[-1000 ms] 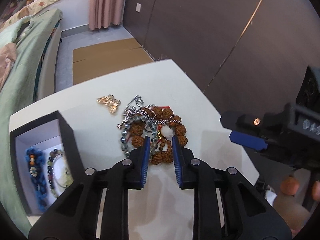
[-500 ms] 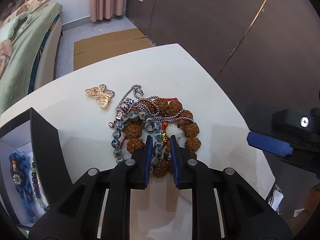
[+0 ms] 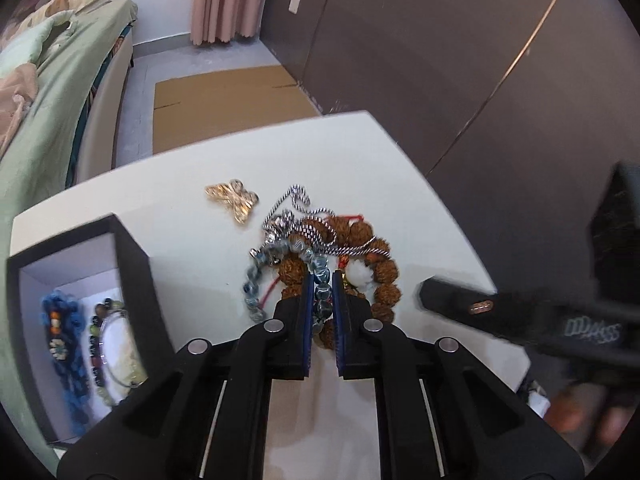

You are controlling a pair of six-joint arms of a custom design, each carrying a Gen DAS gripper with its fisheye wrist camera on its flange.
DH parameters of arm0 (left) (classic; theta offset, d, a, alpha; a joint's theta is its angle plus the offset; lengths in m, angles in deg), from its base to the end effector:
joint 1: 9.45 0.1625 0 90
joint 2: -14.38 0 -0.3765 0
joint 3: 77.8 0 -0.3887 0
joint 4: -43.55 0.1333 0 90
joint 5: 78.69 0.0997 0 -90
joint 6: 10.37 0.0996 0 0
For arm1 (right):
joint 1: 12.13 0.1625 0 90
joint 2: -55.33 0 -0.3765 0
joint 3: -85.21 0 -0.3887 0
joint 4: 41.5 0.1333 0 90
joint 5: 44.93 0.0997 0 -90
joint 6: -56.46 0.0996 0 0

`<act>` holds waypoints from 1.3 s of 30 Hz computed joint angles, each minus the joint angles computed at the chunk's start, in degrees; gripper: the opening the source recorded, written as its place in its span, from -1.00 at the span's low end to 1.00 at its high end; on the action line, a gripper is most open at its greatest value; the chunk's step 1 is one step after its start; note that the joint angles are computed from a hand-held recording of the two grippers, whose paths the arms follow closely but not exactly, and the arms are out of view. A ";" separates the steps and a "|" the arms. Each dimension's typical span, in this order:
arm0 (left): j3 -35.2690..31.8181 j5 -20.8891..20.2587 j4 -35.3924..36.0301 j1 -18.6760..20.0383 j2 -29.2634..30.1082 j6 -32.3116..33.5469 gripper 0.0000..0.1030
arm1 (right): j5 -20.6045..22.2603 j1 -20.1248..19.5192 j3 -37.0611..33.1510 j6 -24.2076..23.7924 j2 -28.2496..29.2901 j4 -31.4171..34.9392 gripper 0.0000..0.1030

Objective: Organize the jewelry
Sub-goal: 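Release the grey bracelet into the box with the left gripper while the right lifts the brown bead bracelet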

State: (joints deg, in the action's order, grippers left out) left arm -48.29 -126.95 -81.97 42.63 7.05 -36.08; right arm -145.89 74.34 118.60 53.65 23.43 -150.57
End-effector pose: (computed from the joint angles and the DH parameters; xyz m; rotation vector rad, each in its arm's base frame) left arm -0.3634 -0.7913 0.0145 0.1572 2.5331 -0.7616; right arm 0.0629 -0.8382 0.2882 -0.0613 -2.9032 0.4329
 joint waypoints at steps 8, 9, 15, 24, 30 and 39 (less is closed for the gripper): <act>10.36 0.35 -8.48 -0.68 -6.73 0.32 -0.82 | -4.00 1.19 0.23 -0.21 2.00 -0.86 -0.33; 11.30 0.45 -9.34 -0.78 -7.37 0.50 -0.82 | -4.71 1.37 0.23 -0.28 2.31 -1.01 -0.33; 16.71 0.84 -14.09 -1.37 -11.04 1.47 -0.82 | -8.66 2.54 3.23 -1.92 2.34 -6.60 -0.34; 22.82 1.52 -17.67 -2.11 -14.98 1.09 -0.82 | -4.81 1.45 7.73 -2.91 -1.15 -12.48 -0.66; 28.59 2.76 -21.77 -2.71 -18.98 0.66 -0.82 | 2.82 1.19 14.36 -5.55 -6.70 -16.23 -0.66; 34.87 4.70 -25.42 -3.48 -23.54 0.14 -0.82 | 10.30 0.59 20.01 -6.46 -11.92 -17.58 -0.66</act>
State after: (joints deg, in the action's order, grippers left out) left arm -13.42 -122.25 -107.39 39.15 -16.49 -35.94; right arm -135.58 74.93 138.61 47.18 11.51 -168.14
